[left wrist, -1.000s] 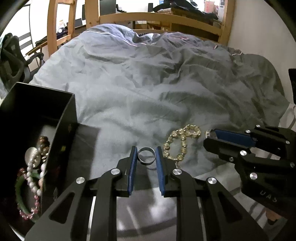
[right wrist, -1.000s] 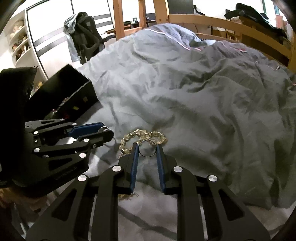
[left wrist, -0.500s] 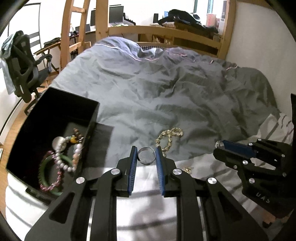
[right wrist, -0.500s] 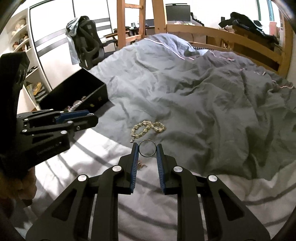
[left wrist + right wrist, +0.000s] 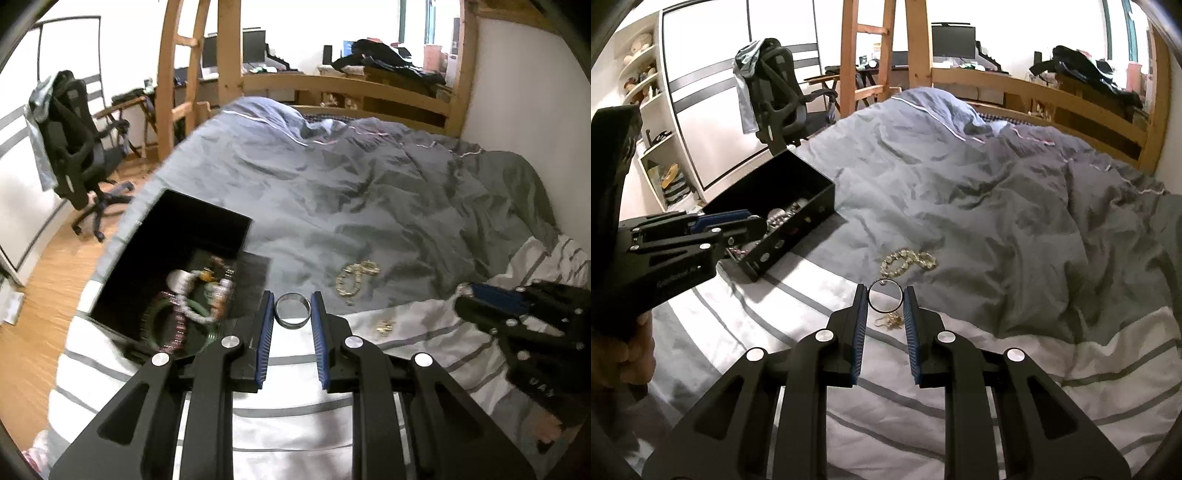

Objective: Organize jewelry
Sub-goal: 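Carry both rings into the black box and open both grippers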

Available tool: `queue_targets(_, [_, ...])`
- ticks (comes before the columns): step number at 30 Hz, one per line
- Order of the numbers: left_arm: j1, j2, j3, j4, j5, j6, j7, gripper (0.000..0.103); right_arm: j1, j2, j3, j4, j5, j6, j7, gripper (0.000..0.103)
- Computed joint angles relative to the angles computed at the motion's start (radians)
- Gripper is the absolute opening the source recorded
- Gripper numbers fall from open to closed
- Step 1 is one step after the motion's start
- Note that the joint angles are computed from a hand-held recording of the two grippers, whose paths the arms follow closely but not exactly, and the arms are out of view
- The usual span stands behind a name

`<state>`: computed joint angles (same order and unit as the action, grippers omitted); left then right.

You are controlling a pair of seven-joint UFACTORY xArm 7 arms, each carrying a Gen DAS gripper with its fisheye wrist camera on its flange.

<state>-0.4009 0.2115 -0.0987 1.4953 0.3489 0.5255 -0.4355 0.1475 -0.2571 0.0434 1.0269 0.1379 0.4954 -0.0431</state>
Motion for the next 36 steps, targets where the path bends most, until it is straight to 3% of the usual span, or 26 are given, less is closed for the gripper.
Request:
queue_targets(11, [0.065,-0.046,0.011,0.000,-0.047,0.009,0.028,0.020,0.014,0.051,0.036,0.111,-0.043,0.034,0.054,0.020])
queue_targets(15, [0.090,-0.071,0.023,-0.030,-0.020,-0.021,0.044,0.020,0.030,0.086,0.053,0.159,-0.061,0.036,0.075,0.020])
queue_targets(31, [0.195,-0.017,0.017,0.020,-0.254,-0.024,0.254,0.020,0.104,0.280,0.090,0.352,-0.084,0.014,0.076,0.020])
queue_targets(36, [0.238,0.000,-0.027,0.018,-0.445,-0.056,0.403,0.020,0.123,0.364,0.099,0.420,-0.074,0.016,0.055,0.020])
